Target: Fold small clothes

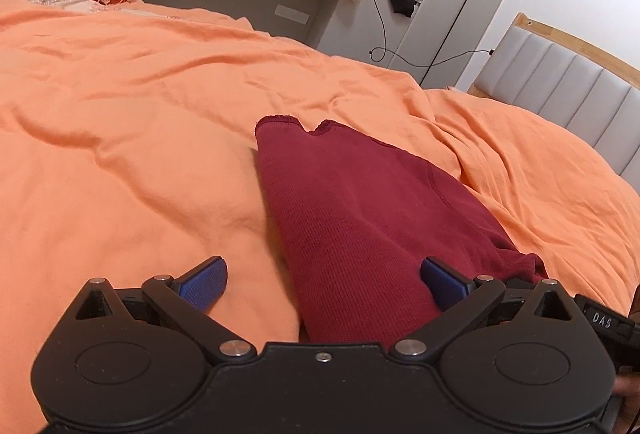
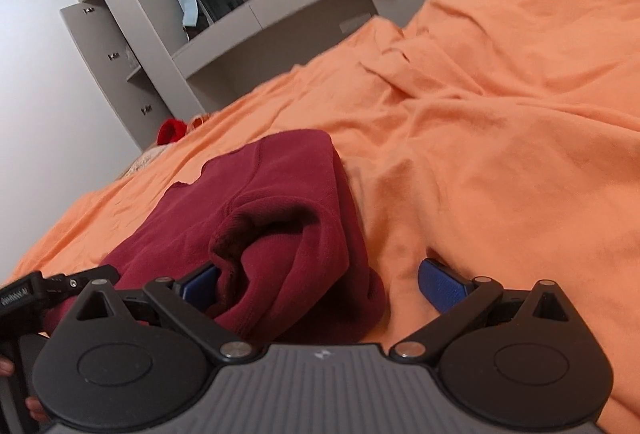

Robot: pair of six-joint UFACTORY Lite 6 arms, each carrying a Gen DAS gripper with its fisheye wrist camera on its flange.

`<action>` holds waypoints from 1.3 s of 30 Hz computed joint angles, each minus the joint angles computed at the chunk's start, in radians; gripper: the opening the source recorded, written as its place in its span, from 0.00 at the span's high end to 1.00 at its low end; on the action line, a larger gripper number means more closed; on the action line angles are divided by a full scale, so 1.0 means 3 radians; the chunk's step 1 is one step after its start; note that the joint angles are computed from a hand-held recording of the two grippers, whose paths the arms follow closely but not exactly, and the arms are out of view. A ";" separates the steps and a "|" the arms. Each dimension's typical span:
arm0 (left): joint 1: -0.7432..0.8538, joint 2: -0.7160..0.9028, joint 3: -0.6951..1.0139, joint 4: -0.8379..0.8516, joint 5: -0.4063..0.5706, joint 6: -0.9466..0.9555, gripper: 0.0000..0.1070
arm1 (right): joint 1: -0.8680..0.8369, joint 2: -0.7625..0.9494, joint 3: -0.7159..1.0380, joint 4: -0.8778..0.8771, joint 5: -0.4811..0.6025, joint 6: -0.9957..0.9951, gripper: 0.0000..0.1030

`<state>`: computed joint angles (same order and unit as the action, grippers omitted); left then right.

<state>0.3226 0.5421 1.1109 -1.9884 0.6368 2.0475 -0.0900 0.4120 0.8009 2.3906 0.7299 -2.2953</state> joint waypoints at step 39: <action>0.0064 -0.0147 -0.0299 -0.0378 0.0221 0.0400 0.04 | -0.0296 -0.0257 -0.0145 -0.0314 0.0492 0.0268 0.00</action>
